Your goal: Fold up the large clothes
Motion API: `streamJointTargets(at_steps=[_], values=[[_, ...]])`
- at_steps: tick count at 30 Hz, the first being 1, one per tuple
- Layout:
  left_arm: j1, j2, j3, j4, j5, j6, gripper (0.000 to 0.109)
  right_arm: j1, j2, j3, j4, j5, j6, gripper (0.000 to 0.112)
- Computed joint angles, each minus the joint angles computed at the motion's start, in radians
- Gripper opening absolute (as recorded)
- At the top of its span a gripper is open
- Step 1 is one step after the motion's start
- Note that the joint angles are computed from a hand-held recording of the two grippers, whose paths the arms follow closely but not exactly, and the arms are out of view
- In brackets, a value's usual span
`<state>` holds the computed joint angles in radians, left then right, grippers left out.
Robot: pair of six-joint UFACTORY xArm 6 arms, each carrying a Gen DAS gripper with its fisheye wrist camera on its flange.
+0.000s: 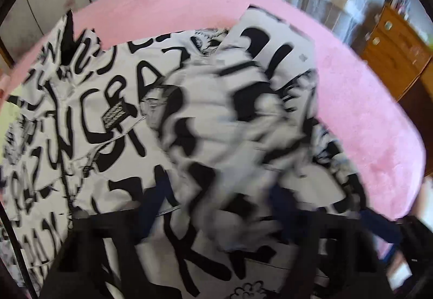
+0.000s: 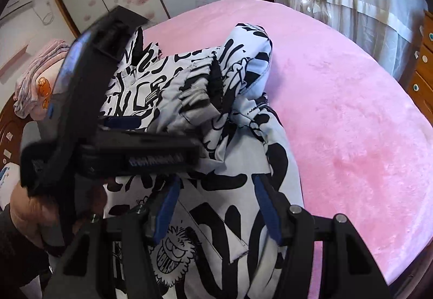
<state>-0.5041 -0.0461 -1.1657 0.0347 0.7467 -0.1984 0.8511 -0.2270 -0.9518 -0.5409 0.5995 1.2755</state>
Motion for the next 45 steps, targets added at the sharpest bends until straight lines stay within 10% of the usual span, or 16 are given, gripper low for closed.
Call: streamJointTargets(at_steps=[4,10,13,16,26,36,40,43,45], values=[[0.066,-0.051,0.020,-0.115,-0.070,0.051,0.011,-0.006,0.002,0.001,-0.014,0.028,0.023,0.058],[0.204,-0.163,0.072,-0.092,-0.240,-0.029,0.013,-0.018,0.009,-0.005,-0.006,0.029,0.025,0.058],[0.298,-0.213,0.143,-0.104,-0.299,-0.077,0.032,-0.009,0.023,-0.023,-0.003,0.036,0.015,0.058],[0.391,-0.251,0.239,-0.072,-0.284,-0.173,0.073,0.006,0.041,-0.042,0.005,0.042,-0.001,0.058],[0.565,-0.265,0.355,-0.468,-0.145,0.102,0.075,0.034,0.093,-0.127,-0.013,0.138,-0.082,0.058],[0.543,-0.037,0.113,-0.449,-0.004,0.275,0.075,-0.027,0.143,-0.222,-0.140,0.287,-0.231,0.073],[0.517,-0.002,0.065,-0.397,0.003,0.271,0.036,-0.052,0.252,-0.315,-0.079,0.321,-0.440,0.073],[0.508,-0.008,0.052,-0.386,-0.016,0.262,0.030,-0.036,0.321,-0.375,-0.117,0.340,-0.519,0.070],[0.502,-0.017,0.050,-0.394,-0.044,0.269,0.029,-0.032,0.357,-0.408,-0.147,0.353,-0.524,0.039]])
